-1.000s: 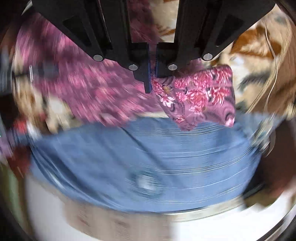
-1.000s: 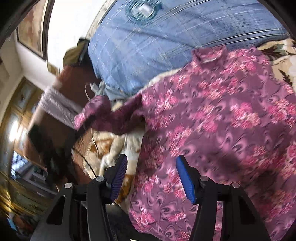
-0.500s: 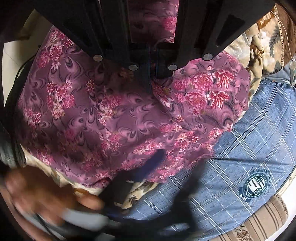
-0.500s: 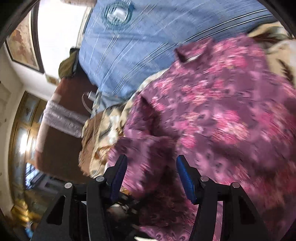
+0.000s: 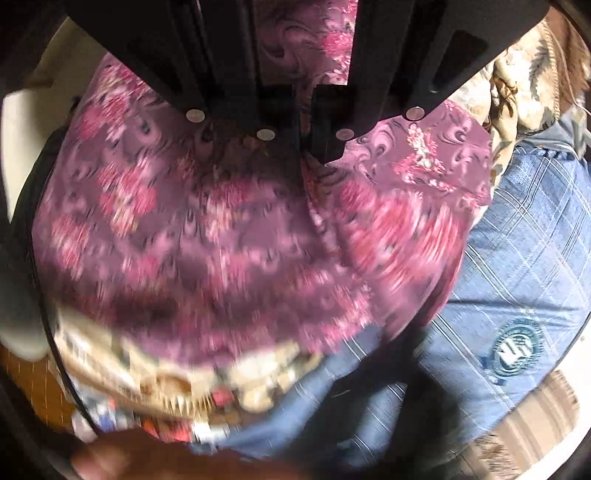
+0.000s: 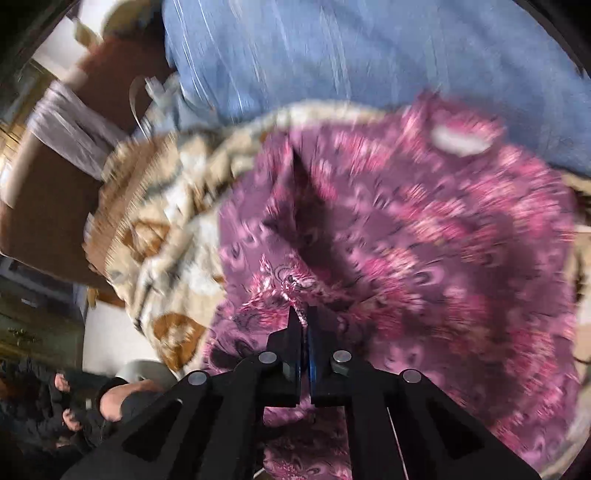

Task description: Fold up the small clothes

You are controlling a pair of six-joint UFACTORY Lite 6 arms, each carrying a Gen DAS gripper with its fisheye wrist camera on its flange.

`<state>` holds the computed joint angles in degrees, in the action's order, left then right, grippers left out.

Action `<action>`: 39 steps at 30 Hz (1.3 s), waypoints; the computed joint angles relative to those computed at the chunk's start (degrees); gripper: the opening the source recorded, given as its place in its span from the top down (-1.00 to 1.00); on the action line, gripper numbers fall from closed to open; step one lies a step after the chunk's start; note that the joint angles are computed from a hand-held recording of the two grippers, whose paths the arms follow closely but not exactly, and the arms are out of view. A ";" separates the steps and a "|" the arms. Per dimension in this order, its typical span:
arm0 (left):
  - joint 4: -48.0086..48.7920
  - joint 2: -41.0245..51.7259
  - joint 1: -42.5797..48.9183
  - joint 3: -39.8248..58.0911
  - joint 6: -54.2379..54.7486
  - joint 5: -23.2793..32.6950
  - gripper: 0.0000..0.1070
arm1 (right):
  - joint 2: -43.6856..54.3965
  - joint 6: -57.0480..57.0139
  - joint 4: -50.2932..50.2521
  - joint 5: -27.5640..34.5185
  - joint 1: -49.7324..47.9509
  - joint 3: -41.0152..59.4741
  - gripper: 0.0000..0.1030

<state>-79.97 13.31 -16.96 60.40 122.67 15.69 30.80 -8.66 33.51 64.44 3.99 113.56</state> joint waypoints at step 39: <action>23.76 51.47 22.16 67.81 -98.62 47.45 0.09 | -58.16 -10.89 11.28 -21.15 -17.88 -61.97 -0.13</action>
<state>-56.21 64.78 5.19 128.21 24.05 63.14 -27.36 -19.55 44.79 43.30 -13.89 51.59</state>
